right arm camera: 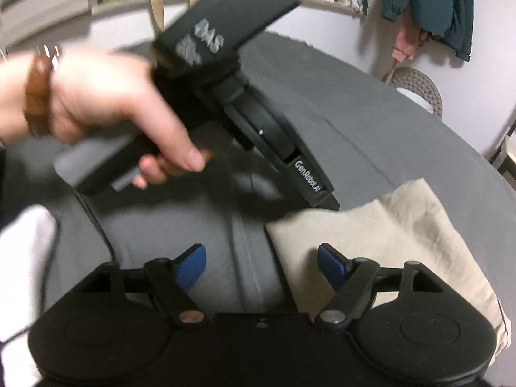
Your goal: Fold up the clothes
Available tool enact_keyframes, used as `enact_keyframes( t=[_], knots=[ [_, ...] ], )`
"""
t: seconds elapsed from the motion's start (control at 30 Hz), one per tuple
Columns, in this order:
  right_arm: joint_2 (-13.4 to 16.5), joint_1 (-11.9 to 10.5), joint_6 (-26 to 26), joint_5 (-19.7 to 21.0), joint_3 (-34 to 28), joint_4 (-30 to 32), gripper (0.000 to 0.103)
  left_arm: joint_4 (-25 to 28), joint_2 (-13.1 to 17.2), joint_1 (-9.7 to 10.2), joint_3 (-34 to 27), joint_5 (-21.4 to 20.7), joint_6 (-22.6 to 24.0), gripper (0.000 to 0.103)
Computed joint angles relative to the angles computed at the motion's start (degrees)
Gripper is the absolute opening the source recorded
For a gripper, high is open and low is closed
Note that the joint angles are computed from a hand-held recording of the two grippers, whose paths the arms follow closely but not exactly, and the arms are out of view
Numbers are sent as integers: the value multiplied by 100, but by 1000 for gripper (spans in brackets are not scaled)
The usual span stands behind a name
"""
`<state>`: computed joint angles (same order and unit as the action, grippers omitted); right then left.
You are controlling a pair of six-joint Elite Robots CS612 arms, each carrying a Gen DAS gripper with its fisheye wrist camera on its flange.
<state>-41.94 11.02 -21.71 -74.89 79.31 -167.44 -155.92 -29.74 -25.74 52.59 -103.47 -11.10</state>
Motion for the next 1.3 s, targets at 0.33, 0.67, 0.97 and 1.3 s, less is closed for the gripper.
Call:
enact_keyframes(
  t=[0.33,0.67,0.97,1.3],
  knots=[
    [128,-328,879,-779,-121,-1299,82,489,-380,21,424,-1283,1489,13],
    [464,-504,1095,317,-697,-405,52,1172,-251,-172,205,-1071,2240,13],
    [857,-594,1835,538,-1382,243,48,1595,-104,-153,-7,-975,2106,13],
    [423,-843,2366,746,-851,-207,62,782,-24,-8,-66,-1889,1566,13]
  ],
)
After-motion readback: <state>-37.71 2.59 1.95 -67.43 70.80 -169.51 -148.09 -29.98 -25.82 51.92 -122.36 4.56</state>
